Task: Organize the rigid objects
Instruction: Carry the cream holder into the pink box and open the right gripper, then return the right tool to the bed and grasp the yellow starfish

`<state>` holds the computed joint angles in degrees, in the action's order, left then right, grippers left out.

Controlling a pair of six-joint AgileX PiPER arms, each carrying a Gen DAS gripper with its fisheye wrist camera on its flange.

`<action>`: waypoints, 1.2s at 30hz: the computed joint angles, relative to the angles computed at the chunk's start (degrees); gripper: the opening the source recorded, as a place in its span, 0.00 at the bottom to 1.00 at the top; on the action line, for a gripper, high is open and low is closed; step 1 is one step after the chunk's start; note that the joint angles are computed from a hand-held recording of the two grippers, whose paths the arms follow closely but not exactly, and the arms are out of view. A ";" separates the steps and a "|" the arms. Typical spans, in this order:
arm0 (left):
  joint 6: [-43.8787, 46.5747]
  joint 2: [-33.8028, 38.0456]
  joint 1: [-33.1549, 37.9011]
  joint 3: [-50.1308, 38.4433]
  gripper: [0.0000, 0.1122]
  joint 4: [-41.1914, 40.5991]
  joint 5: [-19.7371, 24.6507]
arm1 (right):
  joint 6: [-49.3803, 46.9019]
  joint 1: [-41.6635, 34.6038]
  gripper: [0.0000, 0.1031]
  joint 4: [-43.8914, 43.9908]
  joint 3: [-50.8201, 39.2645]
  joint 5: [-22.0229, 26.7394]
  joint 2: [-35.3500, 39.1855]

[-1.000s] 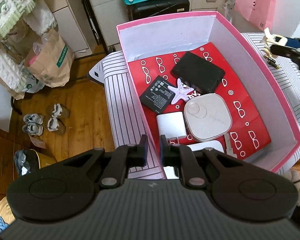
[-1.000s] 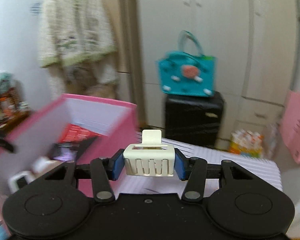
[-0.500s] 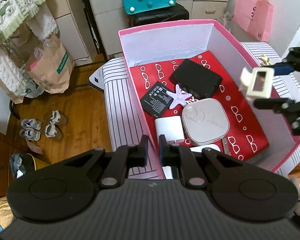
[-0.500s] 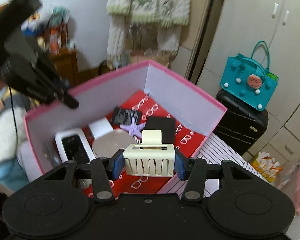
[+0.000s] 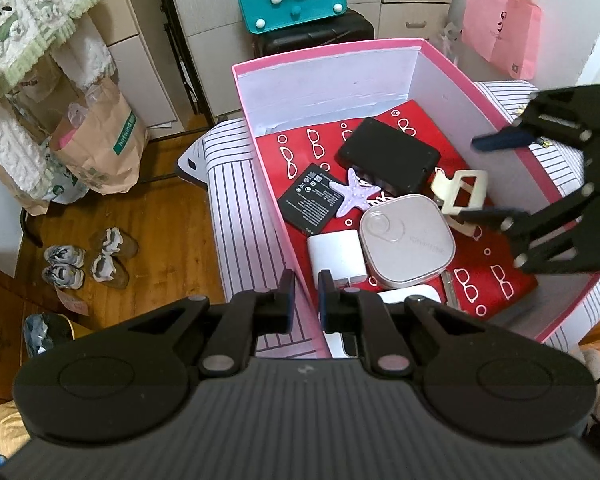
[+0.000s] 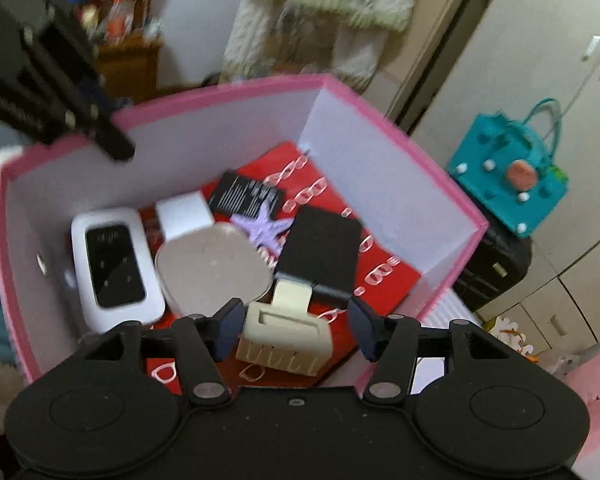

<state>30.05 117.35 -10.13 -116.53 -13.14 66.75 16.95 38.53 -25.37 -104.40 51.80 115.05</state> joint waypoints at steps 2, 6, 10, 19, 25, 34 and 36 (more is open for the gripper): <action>0.41 -0.07 0.28 -0.05 0.10 -0.41 0.23 | 6.08 -0.43 0.64 -2.77 7.79 -6.65 -5.91; 1.17 -1.19 0.58 2.32 0.10 -1.40 -1.70 | 24.04 -1.72 0.72 -14.19 23.11 -16.58 -17.74; 1.56 -1.38 1.13 2.83 0.10 -2.27 -1.82 | 40.23 -2.66 0.70 -26.06 32.09 -14.34 -25.08; 0.58 -1.59 1.29 3.35 0.10 -2.82 -2.29 | 44.39 -20.77 0.69 -14.16 46.48 -23.12 -36.01; -0.19 -1.96 0.94 4.10 0.10 -2.12 -3.07 | 36.59 -30.30 0.63 -0.55 52.49 -31.96 -34.54; -2.06 -1.16 0.57 2.36 0.10 -1.29 -1.76 | 25.00 -35.32 0.57 16.22 52.96 -39.30 -26.01; -2.26 -1.12 0.64 2.37 0.10 -1.50 -1.74 | 21.20 -37.00 0.57 20.53 52.14 -39.75 -24.17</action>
